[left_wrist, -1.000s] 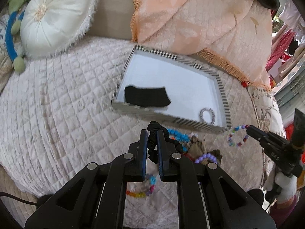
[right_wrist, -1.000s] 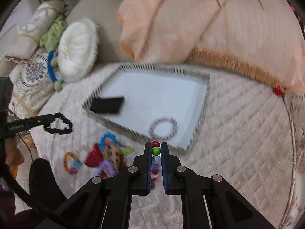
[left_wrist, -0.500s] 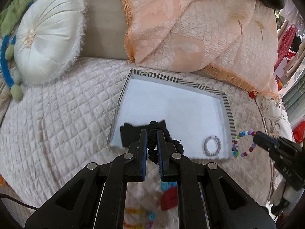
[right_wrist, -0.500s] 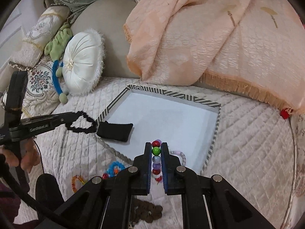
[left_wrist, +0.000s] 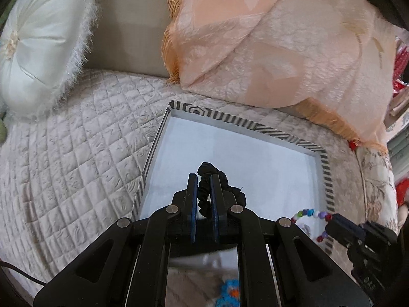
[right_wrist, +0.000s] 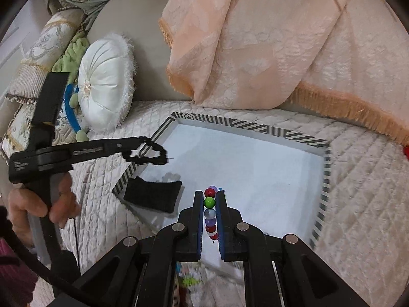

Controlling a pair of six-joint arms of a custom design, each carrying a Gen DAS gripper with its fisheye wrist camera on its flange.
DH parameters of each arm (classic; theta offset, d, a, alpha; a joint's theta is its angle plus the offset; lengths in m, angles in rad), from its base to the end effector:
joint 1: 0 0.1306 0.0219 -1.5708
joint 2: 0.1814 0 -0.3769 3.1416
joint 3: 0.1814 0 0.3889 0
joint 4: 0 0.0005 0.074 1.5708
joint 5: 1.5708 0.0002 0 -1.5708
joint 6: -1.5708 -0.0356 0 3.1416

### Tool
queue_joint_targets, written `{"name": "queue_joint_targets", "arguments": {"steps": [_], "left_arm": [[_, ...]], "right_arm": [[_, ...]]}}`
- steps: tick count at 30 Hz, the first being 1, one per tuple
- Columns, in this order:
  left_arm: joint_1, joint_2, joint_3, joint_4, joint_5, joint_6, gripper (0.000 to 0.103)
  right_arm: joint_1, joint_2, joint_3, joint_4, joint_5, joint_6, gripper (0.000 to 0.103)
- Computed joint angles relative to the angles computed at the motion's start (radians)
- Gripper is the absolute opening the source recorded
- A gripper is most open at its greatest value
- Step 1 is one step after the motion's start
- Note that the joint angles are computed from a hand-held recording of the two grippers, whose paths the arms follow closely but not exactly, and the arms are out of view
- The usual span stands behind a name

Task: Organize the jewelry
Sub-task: 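Carry both bracelets into the striped tray and open both grippers, then withdraw both grippers from the tray back over the jewelry pile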

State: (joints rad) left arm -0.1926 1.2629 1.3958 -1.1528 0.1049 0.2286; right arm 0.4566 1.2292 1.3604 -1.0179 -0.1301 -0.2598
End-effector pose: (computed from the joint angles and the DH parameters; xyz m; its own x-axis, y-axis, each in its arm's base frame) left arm 0.4084 -0.0840 0.4627 -0.8699 -0.0600 -0.4896 0.0483 0.9775 -0.2055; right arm 0.3718 0.1872 0.4687 -0.8035 -0.1109 -0.5849 -0.3149 0.9130 0.2595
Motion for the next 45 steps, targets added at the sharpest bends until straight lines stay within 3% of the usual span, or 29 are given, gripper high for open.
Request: {"name": "queue_joint_targets", "arguments": {"steps": [9,20,22,24,25,33,37,45], "left_arm": [[-0.005,0.075,-0.018,0.043,-0.100,-0.022,0.008],[-0.005,0.077,-0.048,0.057,-0.151,-0.026,0.010],[-0.003,0.074,-0.051,0.056,-0.159,-0.026,0.015],[0.000,0.067,-0.055,0.052,-0.151,-0.023,0.037],[0.002,0.061,-0.057,0.051,-0.144,-0.022,0.041],[-0.009,-0.032,-0.098,0.026,-0.163,-0.029,0.042],[-0.025,-0.110,-0.131,0.017,-0.193,-0.031,0.042],[-0.054,-0.288,-0.195,-0.037,-0.224,-0.009,0.042]], "right_arm": [[-0.074,0.040,-0.046,-0.005,0.044,-0.004,0.008],[-0.111,0.042,-0.090,0.004,0.106,-0.030,0.008],[-0.107,0.033,-0.096,0.017,0.109,-0.025,0.009],[-0.105,0.018,-0.105,0.017,0.115,-0.020,0.012],[-0.102,0.010,-0.105,0.012,0.118,-0.021,0.013],[-0.043,-0.086,-0.131,0.002,0.161,-0.015,0.019],[-0.001,-0.171,-0.171,0.022,0.168,-0.060,0.019],[0.127,-0.262,-0.191,-0.038,0.219,-0.178,0.019]]}}
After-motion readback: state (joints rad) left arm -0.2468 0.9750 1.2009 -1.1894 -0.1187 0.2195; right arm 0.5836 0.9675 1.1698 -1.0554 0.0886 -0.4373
